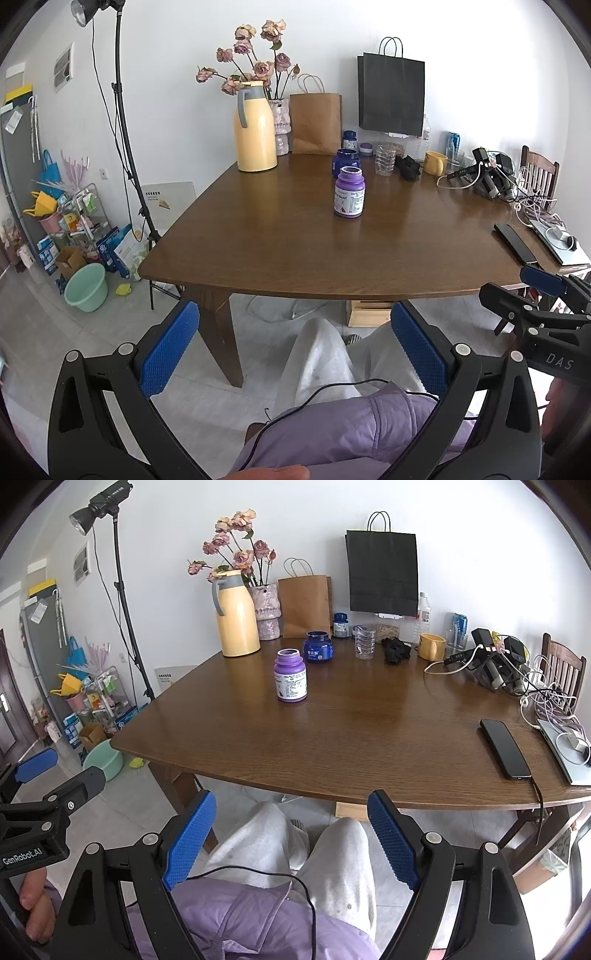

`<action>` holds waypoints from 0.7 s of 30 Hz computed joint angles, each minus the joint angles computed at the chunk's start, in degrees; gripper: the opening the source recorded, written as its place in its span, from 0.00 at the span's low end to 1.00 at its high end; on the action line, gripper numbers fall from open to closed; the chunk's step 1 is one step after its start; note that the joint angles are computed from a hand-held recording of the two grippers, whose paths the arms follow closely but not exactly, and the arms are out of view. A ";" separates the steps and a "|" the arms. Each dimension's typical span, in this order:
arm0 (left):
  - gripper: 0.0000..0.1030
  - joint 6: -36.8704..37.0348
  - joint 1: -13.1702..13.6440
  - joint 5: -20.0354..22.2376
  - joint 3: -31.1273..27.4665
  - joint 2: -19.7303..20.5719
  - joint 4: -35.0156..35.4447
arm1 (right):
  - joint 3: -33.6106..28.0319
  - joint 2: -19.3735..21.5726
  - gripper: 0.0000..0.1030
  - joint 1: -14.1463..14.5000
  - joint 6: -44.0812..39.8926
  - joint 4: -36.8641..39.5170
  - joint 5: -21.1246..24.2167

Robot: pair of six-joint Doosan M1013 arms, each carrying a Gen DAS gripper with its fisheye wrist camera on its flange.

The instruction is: Flip cup upright

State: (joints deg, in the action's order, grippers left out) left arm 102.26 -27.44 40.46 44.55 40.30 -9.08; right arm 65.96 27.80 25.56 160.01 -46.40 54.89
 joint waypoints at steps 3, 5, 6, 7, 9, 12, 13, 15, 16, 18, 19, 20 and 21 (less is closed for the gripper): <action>1.00 -0.12 -0.03 -0.11 0.03 -0.02 0.18 | -0.08 0.09 0.84 -0.09 -0.17 0.35 -0.09; 1.00 -0.32 -0.09 -0.13 -0.07 0.05 0.34 | -0.11 0.11 0.84 -0.15 -0.32 0.42 -0.08; 1.00 -0.30 -0.07 -0.14 -0.10 0.08 0.35 | -0.09 0.09 0.84 -0.16 -0.30 0.42 -0.12; 1.00 -0.30 -0.09 -0.08 -0.13 0.09 0.42 | -0.09 0.12 0.84 -0.13 -0.22 0.33 -0.12; 1.00 -0.30 -0.11 -0.04 -0.07 0.05 0.35 | -0.07 0.11 0.84 -0.18 -0.31 0.42 -0.15; 1.00 -0.29 -0.11 0.05 0.01 0.04 0.39 | -0.07 0.11 0.84 -0.17 -0.33 0.45 -0.15; 1.00 -0.33 -0.13 -0.01 0.07 0.02 0.47 | -0.04 0.07 0.84 -0.19 -0.35 0.51 -0.18; 1.00 -0.31 -0.13 0.00 0.05 0.04 0.43 | -0.01 0.04 0.84 -0.24 -0.34 0.61 -0.19; 1.00 -0.23 -0.11 -0.03 0.06 0.04 0.34 | -0.10 0.10 0.84 -0.20 -0.38 0.69 0.00; 1.00 -0.33 -0.13 0.00 0.04 0.05 0.46 | -0.01 0.02 0.84 -0.28 -0.41 0.71 0.00; 1.00 -0.30 -0.09 -0.01 0.05 0.05 0.38 | 0.03 -0.01 0.84 -0.32 -0.44 0.73 -0.12; 1.00 -0.21 -0.10 0.13 -0.05 0.09 0.29 | 0.03 -0.01 0.84 -0.32 -0.44 0.73 -0.12; 1.00 -0.35 -0.12 0.09 0.01 0.06 0.49 | 0.02 0.01 0.84 -0.29 -0.40 0.60 -0.10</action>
